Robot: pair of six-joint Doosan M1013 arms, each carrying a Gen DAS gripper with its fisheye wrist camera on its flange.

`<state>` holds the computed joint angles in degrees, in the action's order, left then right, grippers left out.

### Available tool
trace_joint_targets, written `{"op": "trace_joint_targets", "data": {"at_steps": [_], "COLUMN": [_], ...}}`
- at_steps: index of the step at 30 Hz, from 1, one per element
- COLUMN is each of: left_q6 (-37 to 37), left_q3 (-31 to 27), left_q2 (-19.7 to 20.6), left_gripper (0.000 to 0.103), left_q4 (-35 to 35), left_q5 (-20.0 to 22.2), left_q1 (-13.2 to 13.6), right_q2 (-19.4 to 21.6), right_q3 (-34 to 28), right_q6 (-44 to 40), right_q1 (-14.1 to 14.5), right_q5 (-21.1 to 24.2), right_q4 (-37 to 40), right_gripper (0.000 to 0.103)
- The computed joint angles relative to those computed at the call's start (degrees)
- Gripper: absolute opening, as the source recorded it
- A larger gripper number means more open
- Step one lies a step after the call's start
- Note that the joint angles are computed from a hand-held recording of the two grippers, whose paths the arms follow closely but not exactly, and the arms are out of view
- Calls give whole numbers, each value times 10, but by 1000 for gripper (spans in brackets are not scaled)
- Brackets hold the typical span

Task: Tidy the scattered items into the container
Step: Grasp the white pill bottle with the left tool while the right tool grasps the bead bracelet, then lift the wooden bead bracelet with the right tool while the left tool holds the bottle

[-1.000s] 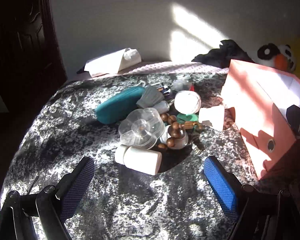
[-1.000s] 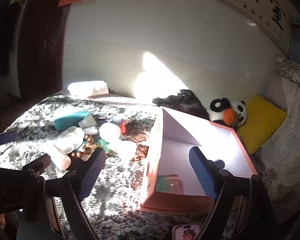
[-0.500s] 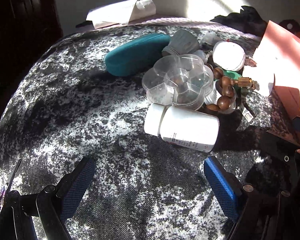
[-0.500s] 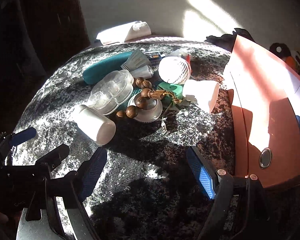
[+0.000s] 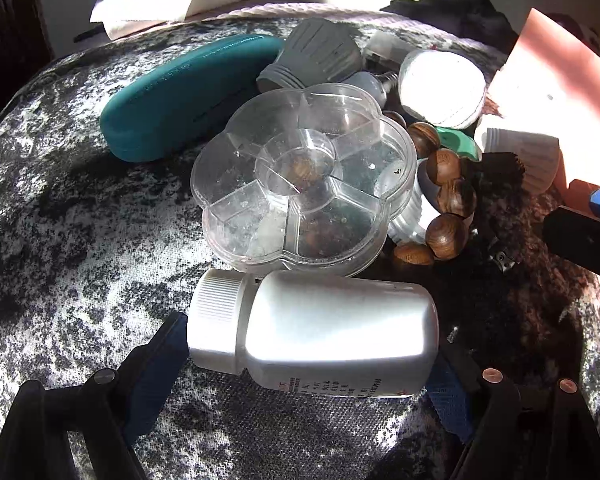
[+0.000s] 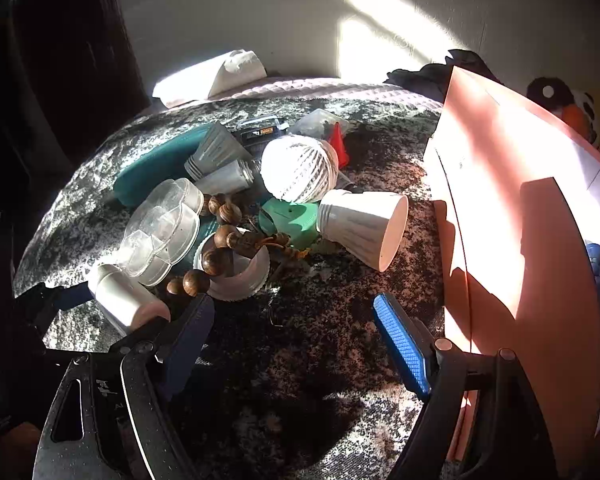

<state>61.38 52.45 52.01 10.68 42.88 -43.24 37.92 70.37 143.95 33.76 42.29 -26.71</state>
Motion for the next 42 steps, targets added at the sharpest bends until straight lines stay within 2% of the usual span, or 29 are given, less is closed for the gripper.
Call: {"op": "trace_joint_targets", "data": {"at_steps": [2,4,5,9,12,16,19,20,22,27,38,40,42], "left_q6": [-4,-22,-25,-28,-33,-40,-48,-52,-57,-71,-93,-96,-97], "left_q3": [6,13,18,35,44,48,51,52,56,67,96,99,101], "left_q2": [-4,-9,-12,-22,-27,-28,-30,-31,-34,-44,-66,-68,-69], "left_gripper": [82,82,82,82,82,82,82,82,82,82,82,82,82], "left_q4": [16,36,37,44,56,61,70,75,83,100,115,117,116], "left_q5": [-3,1,1,-4,-6,-2,-5,-6,-12,-26,-49,-50,-50], "left_q1": [-2,-4,-4,-3,-1,2,3,3,2,-2,-10,-11,-12], "right_q2": [1,5,8,17,22,39,49,51,49,26,-16,-21,-15], "right_q3": [1,1,0,1,-2,-24,-42,-47,-54,-41,1,10,1], "right_q6": [-30,-89,-113,-139,-166,-190,-159,-145,-120,-96,-64,-77,-166], "right_q1": [-11,-27,-34,-51,-55,-53,-43,-38,-27,-3,25,25,21], "right_q5": [-33,-67,-75,-110,-132,-121,-105,-99,-86,-81,-58,-59,-39], "right_q4": [49,148,195,285,321,344,278,244,180,83,-17,-10,59], "right_gripper": [79,54,51,51,51,51,47,42,42,42,42,43,43]}}
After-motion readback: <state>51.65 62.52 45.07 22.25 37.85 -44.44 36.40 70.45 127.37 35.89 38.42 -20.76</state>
